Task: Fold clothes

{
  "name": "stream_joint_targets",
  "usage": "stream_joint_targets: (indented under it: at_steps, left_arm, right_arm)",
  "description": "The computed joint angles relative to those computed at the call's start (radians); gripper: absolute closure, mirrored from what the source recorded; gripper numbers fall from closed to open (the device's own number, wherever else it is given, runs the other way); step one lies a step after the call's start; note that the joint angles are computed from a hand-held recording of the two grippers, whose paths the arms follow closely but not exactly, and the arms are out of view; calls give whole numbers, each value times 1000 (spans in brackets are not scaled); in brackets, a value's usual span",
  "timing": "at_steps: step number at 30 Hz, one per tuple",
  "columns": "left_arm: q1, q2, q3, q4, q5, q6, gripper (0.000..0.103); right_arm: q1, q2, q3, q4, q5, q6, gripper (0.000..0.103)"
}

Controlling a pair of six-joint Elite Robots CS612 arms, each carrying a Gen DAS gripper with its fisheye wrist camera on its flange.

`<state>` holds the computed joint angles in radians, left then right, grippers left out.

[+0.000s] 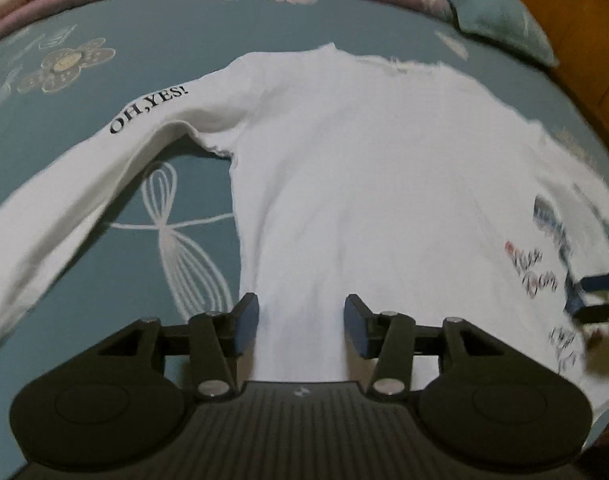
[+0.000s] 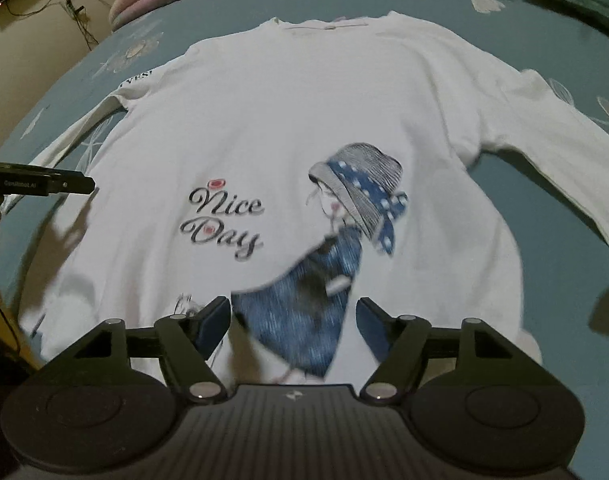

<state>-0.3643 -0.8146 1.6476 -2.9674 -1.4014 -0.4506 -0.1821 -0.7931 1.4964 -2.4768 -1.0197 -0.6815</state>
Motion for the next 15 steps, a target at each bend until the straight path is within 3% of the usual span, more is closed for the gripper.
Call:
stream_joint_targets:
  at_steps: [2, 5, 9, 13, 15]
  left_arm:
    - [-11, 2, -19, -6, 17, 31, 52]
    - [-14, 31, -68, -46, -47, 52, 46]
    - [-28, 60, -117, -31, -83, 80, 45]
    - [-37, 78, -146, 0, -96, 81, 45]
    - [-41, 81, -151, 12, -92, 68, 44]
  right_arm:
    - [-17, 2, -9, -20, 55, 52, 29]
    - [-42, 11, -27, -59, 134, 143, 29]
    - [-70, 67, -104, -115, 216, 302, 29]
    - [-89, 155, -230, -16, 300, 439, 32]
    - [-86, 193, -279, 9, 286, 499, 33]
